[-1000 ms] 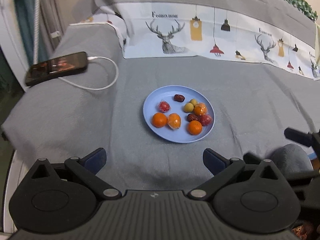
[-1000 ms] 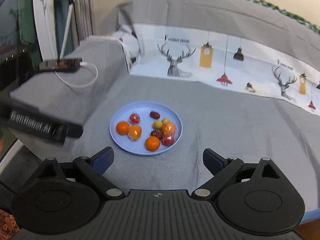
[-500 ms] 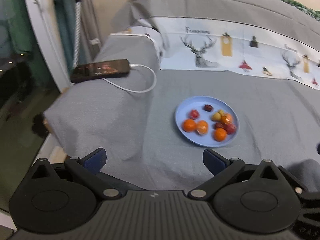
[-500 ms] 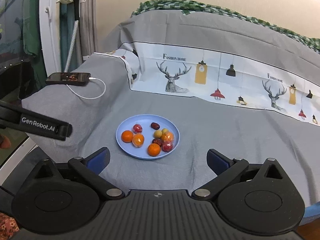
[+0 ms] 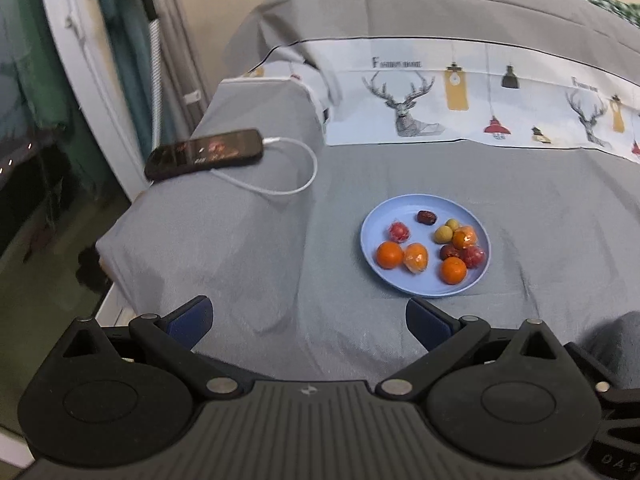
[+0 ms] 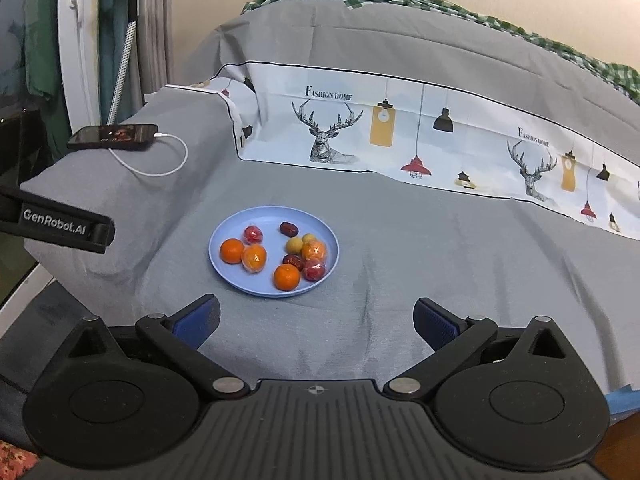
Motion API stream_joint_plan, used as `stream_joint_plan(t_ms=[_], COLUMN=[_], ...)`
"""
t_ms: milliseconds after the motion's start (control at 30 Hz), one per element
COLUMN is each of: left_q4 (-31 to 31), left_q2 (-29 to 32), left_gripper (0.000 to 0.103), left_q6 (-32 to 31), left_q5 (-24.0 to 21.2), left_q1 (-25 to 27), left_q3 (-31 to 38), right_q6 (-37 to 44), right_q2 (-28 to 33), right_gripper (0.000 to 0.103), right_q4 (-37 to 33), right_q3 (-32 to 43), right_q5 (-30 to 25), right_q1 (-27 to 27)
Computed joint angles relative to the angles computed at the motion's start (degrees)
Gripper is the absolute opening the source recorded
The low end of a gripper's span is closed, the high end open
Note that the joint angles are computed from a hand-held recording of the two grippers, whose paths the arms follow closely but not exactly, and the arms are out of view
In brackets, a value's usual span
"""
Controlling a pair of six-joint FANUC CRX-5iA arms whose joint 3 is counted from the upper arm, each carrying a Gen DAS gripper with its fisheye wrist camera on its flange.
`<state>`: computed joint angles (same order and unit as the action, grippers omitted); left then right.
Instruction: Organize fruits
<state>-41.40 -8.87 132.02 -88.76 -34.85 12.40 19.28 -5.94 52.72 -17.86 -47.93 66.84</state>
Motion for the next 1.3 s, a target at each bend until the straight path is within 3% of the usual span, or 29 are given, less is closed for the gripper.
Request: stream_joint_plan(t_ms=[433,1300], left_q4=[3.6,2.9], left_q2=[-0.2,0.7], left_gripper=[0.103,0.103], left_q6=[-0.9,-2.0], left_q5=[1.5,0.1], left_q1=[1.8,1.0], left_q3=[-1.0,-0.3], right_q6=[-1.5,-1.4], right_q2=[0.0,-0.3], right_gripper=[0.102,0.102], right_q4=[1.5,1.6], right_q3=[-0.6,-1.1], right_q5=[-0.3,0.7], right_q1=[0.2,-0.1])
